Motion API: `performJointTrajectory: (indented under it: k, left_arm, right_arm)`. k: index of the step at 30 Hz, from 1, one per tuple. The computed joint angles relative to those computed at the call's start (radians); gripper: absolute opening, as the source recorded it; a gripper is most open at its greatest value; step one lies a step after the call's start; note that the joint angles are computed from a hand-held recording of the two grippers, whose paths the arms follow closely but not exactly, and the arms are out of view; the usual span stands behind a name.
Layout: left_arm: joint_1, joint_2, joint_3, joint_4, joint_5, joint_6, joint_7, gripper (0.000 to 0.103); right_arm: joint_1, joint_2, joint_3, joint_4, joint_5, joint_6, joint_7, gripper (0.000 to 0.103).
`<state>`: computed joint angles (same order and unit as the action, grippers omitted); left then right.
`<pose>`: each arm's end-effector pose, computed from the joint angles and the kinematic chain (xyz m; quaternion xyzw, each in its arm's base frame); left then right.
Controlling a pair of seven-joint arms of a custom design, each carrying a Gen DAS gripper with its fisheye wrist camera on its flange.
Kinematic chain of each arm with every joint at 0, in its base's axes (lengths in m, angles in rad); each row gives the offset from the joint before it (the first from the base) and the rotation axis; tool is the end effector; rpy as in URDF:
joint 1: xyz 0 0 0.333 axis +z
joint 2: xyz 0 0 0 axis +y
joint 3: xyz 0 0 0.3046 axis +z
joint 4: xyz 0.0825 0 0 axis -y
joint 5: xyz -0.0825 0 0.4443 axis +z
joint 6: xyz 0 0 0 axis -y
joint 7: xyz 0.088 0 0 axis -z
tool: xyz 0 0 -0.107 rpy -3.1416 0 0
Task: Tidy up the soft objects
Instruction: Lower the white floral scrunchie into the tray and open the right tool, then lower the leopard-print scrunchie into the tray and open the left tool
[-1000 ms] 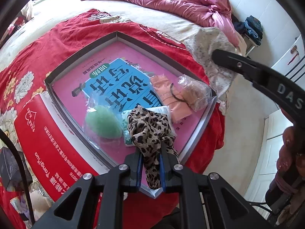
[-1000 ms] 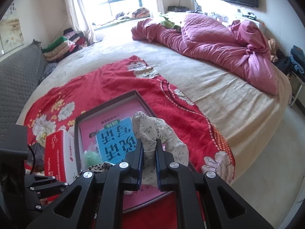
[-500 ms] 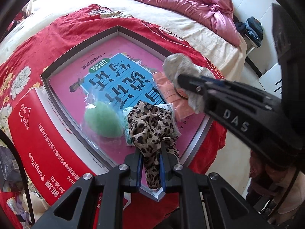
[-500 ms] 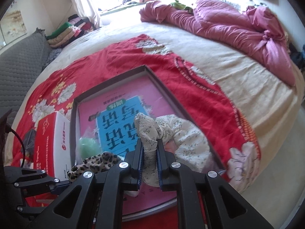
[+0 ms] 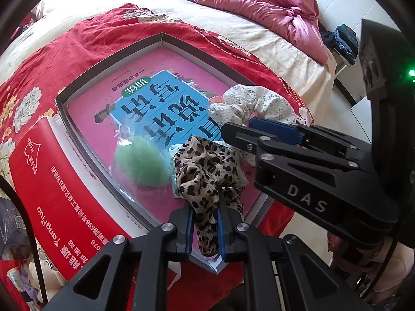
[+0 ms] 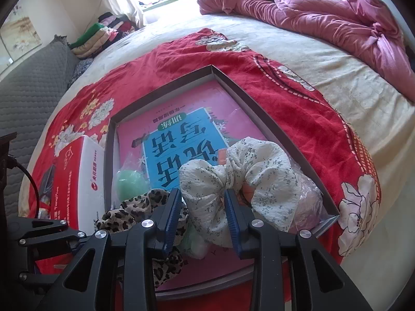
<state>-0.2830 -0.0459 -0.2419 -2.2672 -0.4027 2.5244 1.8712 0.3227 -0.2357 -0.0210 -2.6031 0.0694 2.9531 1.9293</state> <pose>0.5102 -0.2912 0.3604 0.4864 -0.8507 0.1991 0.0121 0.4893 0.1477 0.3478 -0.6344 0.7169 -0.1102 0.2672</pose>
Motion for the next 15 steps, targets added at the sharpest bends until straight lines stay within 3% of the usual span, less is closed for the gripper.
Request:
performJointTrajectory:
  k: [6, 15]
  left_arm:
    - [-0.002, 0.003, -0.001, 0.003, 0.005, -0.003, -0.001, 0.015]
    - [-0.008, 0.009, -0.007, 0.005, 0.025, -0.003, -0.004, 0.015]
  right_arm:
    - [-0.009, -0.049, -0.002, -0.022, -0.013, 0.007, 0.01, 0.038]
    - [-0.108, -0.149, 0.039, -0.074, -0.153, 0.006, 0.157, 0.04]
